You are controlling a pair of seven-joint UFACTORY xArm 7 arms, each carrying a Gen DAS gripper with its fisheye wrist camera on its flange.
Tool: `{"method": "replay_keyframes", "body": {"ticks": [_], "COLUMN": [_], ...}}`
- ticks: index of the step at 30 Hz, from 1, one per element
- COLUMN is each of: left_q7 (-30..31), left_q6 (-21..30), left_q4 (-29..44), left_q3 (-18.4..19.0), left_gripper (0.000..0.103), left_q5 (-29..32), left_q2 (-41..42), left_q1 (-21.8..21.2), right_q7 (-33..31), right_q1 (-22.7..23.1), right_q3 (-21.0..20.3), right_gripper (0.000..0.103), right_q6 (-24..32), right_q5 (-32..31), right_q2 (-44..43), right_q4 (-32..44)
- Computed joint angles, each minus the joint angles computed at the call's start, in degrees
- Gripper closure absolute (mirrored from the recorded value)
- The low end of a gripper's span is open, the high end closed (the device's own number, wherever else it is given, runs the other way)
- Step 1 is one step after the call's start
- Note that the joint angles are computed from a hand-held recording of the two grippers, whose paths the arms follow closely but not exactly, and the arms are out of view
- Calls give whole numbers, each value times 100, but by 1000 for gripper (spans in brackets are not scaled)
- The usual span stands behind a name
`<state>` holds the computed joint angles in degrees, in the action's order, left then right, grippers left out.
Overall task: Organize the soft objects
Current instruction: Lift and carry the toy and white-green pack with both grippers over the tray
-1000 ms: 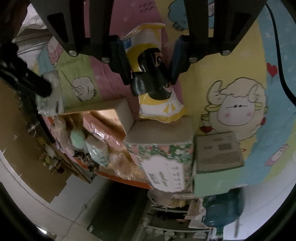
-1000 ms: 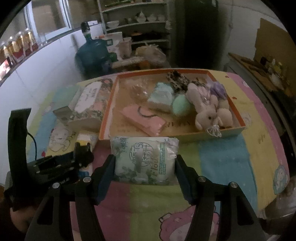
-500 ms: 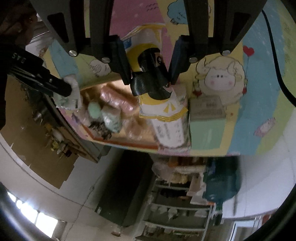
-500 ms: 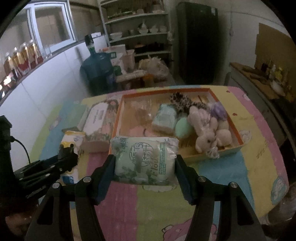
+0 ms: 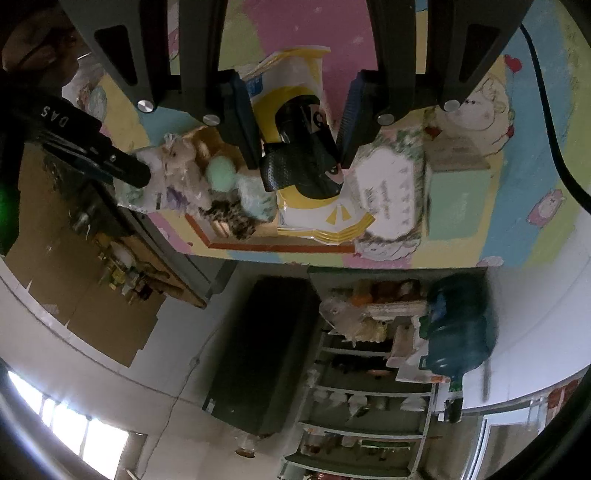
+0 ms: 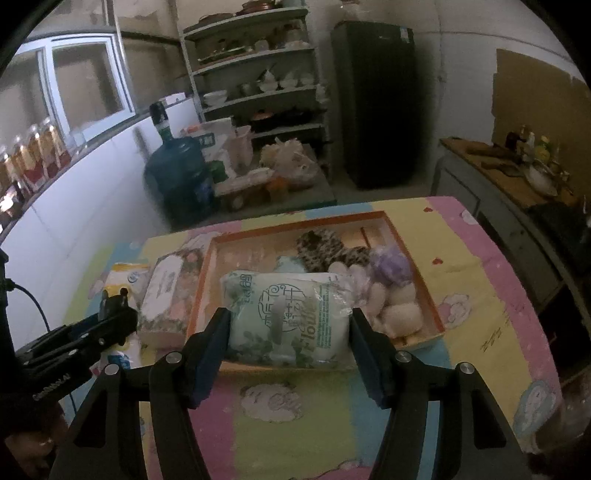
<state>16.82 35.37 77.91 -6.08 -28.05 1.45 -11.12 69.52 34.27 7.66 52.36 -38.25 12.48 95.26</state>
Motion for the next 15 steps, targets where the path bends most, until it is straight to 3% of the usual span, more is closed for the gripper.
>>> {"method": "replay_keyframes", "body": {"ticks": [15], "left_q7": [-1318], "left_q6": [-276], "left_q4": [734], "left_q3": [-210], "left_gripper": [61], "left_q5": [1073], "left_q2": [750], "left_q1": [-327], "right_q7": [-1042], "right_q1": [-684], "right_q3": [-120], "right_gripper": [38], "right_q6": [-878], "right_q5": [584], "right_q2": [-112], "right_q4": [-416]}}
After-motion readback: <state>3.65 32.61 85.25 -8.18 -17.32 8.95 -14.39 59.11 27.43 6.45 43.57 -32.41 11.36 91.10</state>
